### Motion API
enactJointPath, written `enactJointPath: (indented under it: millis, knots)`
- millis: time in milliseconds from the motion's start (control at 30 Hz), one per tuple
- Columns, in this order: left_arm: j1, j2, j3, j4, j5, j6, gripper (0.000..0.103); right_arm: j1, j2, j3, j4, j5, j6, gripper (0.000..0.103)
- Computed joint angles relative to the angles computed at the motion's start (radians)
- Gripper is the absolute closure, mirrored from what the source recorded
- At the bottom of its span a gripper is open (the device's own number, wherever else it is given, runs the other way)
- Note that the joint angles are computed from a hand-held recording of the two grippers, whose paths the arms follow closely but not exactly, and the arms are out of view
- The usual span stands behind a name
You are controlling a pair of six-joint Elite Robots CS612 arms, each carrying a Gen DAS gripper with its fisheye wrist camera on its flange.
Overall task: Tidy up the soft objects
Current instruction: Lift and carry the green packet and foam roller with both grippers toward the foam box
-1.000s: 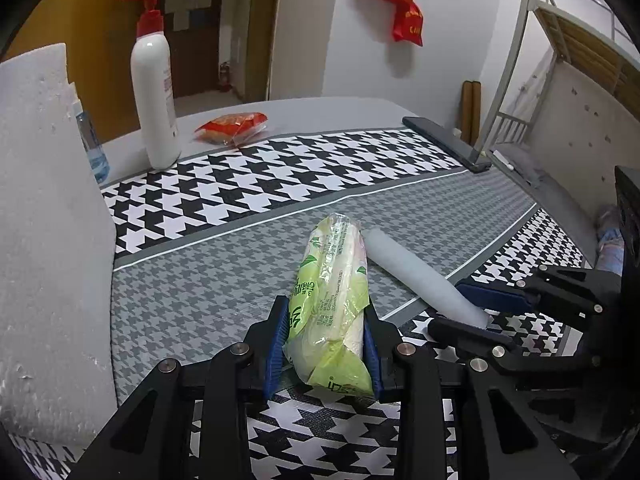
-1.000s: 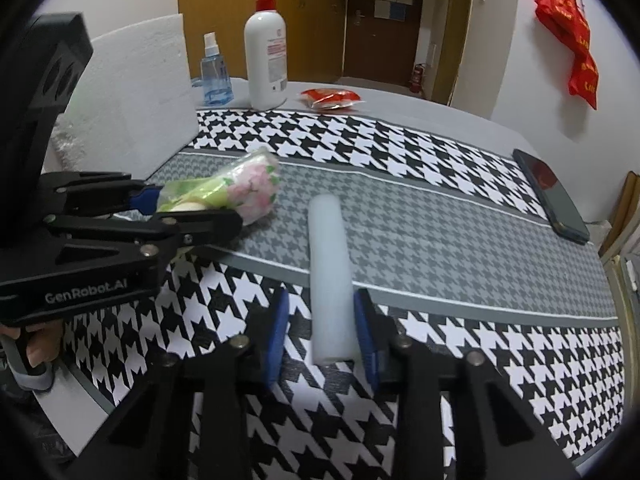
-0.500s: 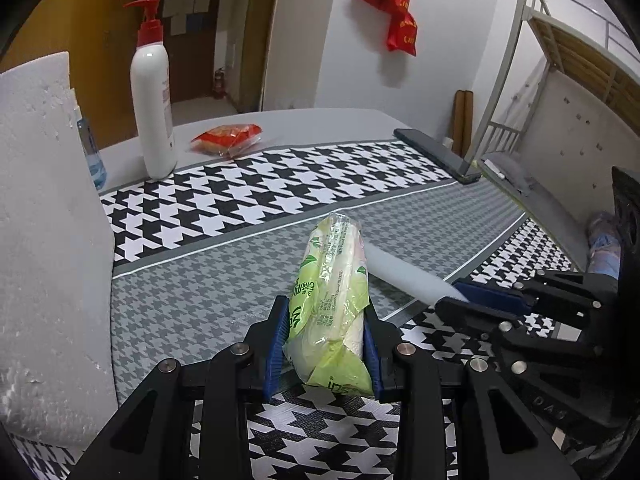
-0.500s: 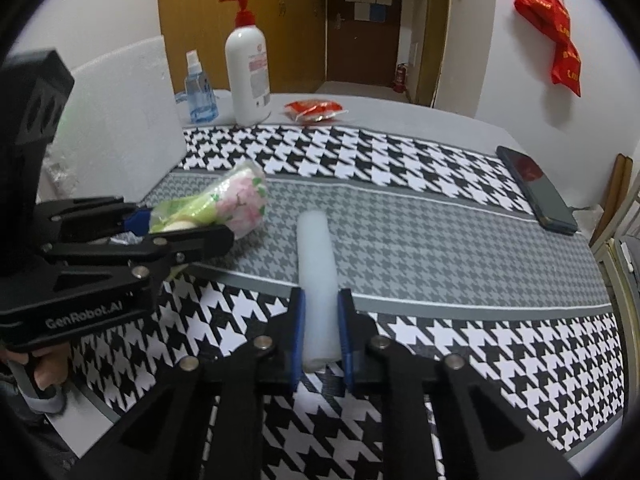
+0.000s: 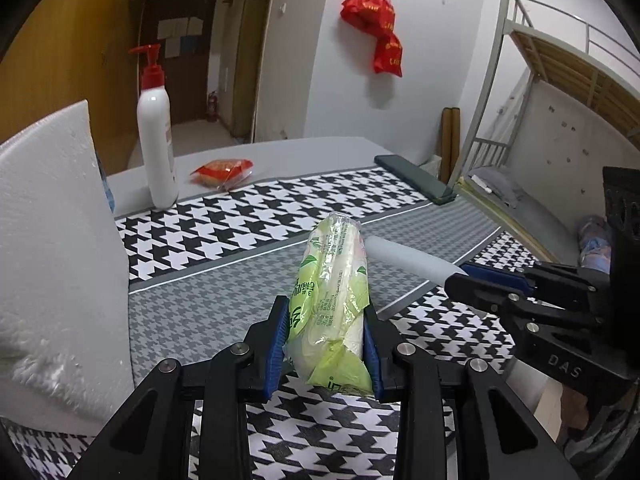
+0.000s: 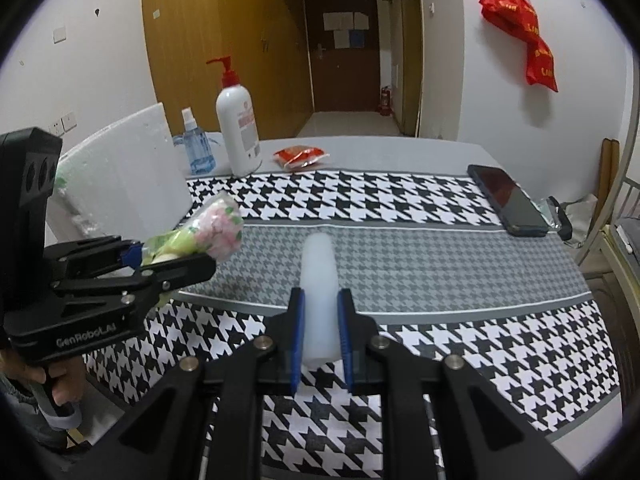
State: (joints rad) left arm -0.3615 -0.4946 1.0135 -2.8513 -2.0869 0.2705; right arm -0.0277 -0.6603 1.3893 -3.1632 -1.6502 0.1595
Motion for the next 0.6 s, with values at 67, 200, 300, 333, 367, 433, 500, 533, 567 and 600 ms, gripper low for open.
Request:
enactJointPath:
  millis: [67,200,300,333,367,433,500,533,567,600]
  knots:
    - [0.0,-0.007,0.012,-0.016,0.0,-0.002,0.068,0.0,-0.003,0.005,-0.009,0.0,0.006,0.084]
    - [0.001,-0.017,0.027,-0.037,0.007,-0.001,0.068,-0.001,-0.01,0.018,-0.04,-0.003,0.027,0.084]
    - [0.001,-0.024,0.041,-0.068,0.018,-0.004,0.068,0.0,-0.014,0.03,-0.07,-0.014,0.043,0.084]
    - [0.0,-0.026,0.045,-0.08,0.026,-0.002,0.068,0.0,-0.016,0.034,-0.078,-0.016,0.047,0.084]
    - [0.0,-0.027,0.047,-0.088,0.03,-0.003,0.068,0.0,-0.017,0.036,-0.084,-0.015,0.051,0.084]
    - [-0.001,-0.031,0.051,-0.1,0.044,-0.006,0.068,0.0,-0.02,0.047,-0.109,-0.015,0.054,0.084]
    - [-0.001,-0.033,0.055,-0.112,0.055,-0.006,0.068,0.001,-0.021,0.051,-0.121,-0.013,0.059,0.084]
    - [0.0,-0.034,0.057,-0.119,0.058,-0.007,0.068,0.001,-0.022,0.054,-0.125,-0.014,0.061,0.084]
    - [0.0,-0.035,0.058,-0.123,0.062,-0.009,0.068,0.002,-0.024,0.057,-0.129,-0.016,0.061,0.084]
    - [0.0,-0.036,0.06,-0.126,0.063,-0.007,0.068,0.003,-0.023,0.056,-0.131,-0.018,0.061,0.084]
